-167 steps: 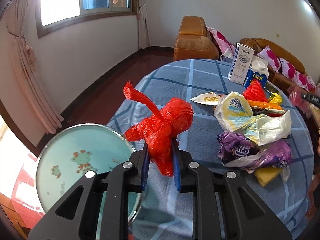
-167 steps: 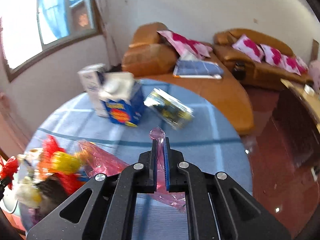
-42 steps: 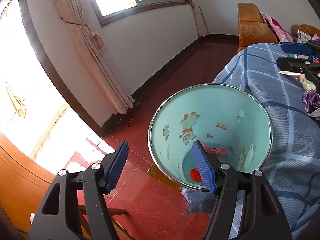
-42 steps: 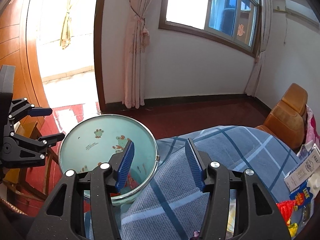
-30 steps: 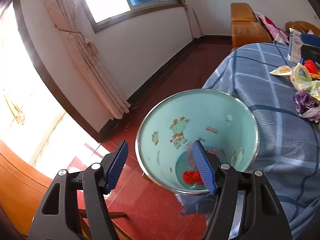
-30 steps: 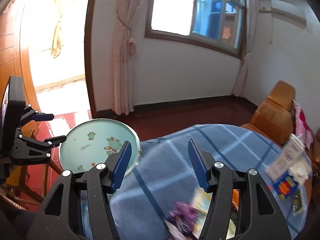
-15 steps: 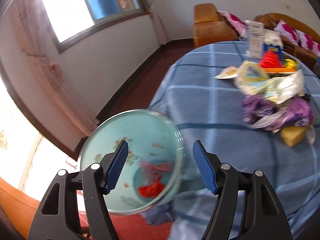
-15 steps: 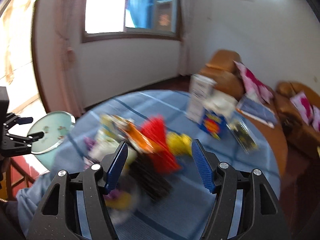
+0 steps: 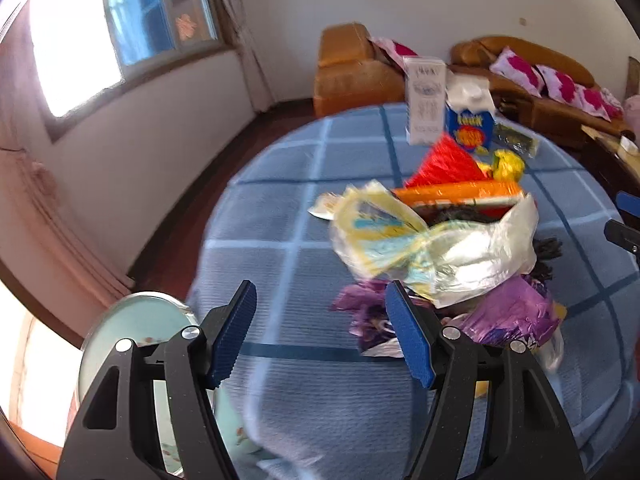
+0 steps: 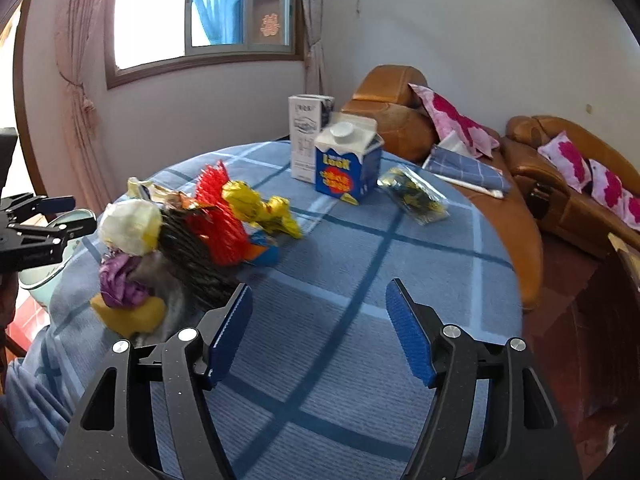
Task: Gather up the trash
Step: 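Move both open tools back from the bin to the trash pile, then grasp the purple wrapper in the pile with the left tool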
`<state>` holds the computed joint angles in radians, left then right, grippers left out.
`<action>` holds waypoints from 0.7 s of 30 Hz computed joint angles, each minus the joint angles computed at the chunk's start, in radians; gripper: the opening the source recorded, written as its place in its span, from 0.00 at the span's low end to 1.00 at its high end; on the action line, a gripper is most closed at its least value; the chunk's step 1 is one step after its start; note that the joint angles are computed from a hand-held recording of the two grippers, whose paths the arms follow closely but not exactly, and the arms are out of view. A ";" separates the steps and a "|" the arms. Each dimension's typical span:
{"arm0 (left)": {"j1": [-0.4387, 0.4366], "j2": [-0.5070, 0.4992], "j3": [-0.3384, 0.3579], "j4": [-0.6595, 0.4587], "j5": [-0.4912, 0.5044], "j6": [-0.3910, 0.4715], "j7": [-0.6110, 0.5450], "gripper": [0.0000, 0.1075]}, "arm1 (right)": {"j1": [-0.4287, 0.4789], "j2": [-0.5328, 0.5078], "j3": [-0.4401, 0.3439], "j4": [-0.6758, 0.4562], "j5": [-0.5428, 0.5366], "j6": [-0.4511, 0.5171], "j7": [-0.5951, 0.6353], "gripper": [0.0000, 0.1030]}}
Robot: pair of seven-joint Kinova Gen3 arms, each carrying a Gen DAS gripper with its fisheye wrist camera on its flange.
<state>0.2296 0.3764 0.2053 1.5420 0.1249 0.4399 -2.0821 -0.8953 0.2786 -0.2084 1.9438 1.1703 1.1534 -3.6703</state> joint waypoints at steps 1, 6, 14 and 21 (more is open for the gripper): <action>0.012 0.008 -0.005 -0.009 -0.010 0.015 0.002 0.61 | -0.001 0.000 -0.001 0.006 -0.008 0.003 -0.008 0.67; 0.012 0.043 0.018 -0.022 -0.005 0.053 -0.039 0.58 | -0.001 -0.006 -0.007 0.045 -0.048 -0.002 -0.049 0.67; -0.019 0.075 0.065 -0.072 0.089 0.156 -0.143 0.04 | 0.003 -0.011 -0.012 0.075 -0.051 -0.027 -0.098 0.68; 0.042 0.058 -0.048 -0.073 0.004 0.157 -0.028 0.02 | -0.006 -0.006 -0.014 0.068 -0.044 -0.021 -0.097 0.69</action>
<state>0.2712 0.4342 0.1568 1.4686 0.1286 0.5965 -2.1103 -0.9013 0.2726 -0.2226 2.0118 1.1261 1.1324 -3.7675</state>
